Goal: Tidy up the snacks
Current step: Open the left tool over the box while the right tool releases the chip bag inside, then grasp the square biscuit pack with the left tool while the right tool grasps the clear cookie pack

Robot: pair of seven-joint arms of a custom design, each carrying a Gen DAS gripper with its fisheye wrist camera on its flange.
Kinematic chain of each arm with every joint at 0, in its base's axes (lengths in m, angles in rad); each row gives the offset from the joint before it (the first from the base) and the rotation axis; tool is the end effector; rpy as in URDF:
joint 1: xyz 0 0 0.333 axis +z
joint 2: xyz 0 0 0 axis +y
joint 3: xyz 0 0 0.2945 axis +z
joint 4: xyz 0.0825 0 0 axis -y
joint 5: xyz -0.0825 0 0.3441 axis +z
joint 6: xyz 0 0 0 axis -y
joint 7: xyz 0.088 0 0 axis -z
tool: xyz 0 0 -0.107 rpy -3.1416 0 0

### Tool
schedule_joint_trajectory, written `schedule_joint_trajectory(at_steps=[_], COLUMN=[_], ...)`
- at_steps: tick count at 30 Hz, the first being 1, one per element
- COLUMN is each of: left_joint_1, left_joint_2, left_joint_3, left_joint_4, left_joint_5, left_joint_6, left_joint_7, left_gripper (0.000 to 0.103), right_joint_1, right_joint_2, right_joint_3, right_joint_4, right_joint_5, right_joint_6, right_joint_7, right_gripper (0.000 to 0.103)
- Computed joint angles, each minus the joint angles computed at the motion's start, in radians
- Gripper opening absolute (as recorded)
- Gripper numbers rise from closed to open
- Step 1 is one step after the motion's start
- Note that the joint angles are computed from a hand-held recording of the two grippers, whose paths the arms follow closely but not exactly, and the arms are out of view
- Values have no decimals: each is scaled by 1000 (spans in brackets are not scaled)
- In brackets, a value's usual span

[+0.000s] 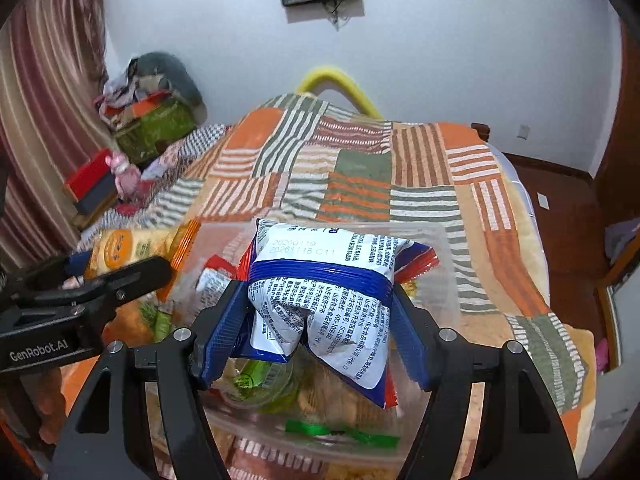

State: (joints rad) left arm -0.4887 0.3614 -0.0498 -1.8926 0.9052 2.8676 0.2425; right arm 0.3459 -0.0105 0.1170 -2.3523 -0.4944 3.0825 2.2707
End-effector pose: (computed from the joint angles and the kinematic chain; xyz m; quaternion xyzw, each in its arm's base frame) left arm 0.5115 -0.3535 0.3737 -0.6575 0.6619 -0.3059 0.1899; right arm 0.4426 0.2642 0.4211 -0.7340 0.5724 -0.1714 0.3227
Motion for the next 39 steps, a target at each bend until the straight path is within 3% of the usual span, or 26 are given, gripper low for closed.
schedule_joint_trajectory(at_steps=[4, 8, 13, 16, 18, 26, 29, 32, 39], left_joint_1=[-2, 30, 7, -1, 3, 74, 108, 121, 106], left_joint_2=[16, 19, -21, -66, -107, -246, -275, -287, -233], left_joint_3=[0, -29, 3, 12, 8, -74, -118, -150, -169], left_joint_4=[14, 1, -44, -85, -124, -277, -331, -373, -391], left_joint_5=[0, -92, -96, -53, -15, 84, 46, 9, -23], left_joint_6=[-14, 7, 38, 48, 57, 71, 76, 73, 55], left_joint_7=[14, 84, 67, 28, -3, -66, -14, 29, 25], left_gripper=[80, 82, 82, 82, 82, 90, 92, 93, 94], right_joint_1=[4, -4, -1, -15, 12, -78, -13, -83, -25], right_joint_2=[10, 2, -44, -80, -126, -277, -308, -316, -262], right_joint_3=[-4, -10, -5, 10, -9, 84, 34, 109, 79], right_joint_4=[12, 6, -42, -76, -117, -260, -308, -332, -370], right_joint_5=[-56, -131, 39, 94, 179, 260, 323, 298, 348], right_joint_6=[-20, -7, 32, 57, 68, 92, 71, 34, 9], right_joint_7=[17, 77, -66, -103, -172, -223, -295, -282, -302], right_gripper=[68, 70, 70, 71, 71, 75, 76, 76, 76])
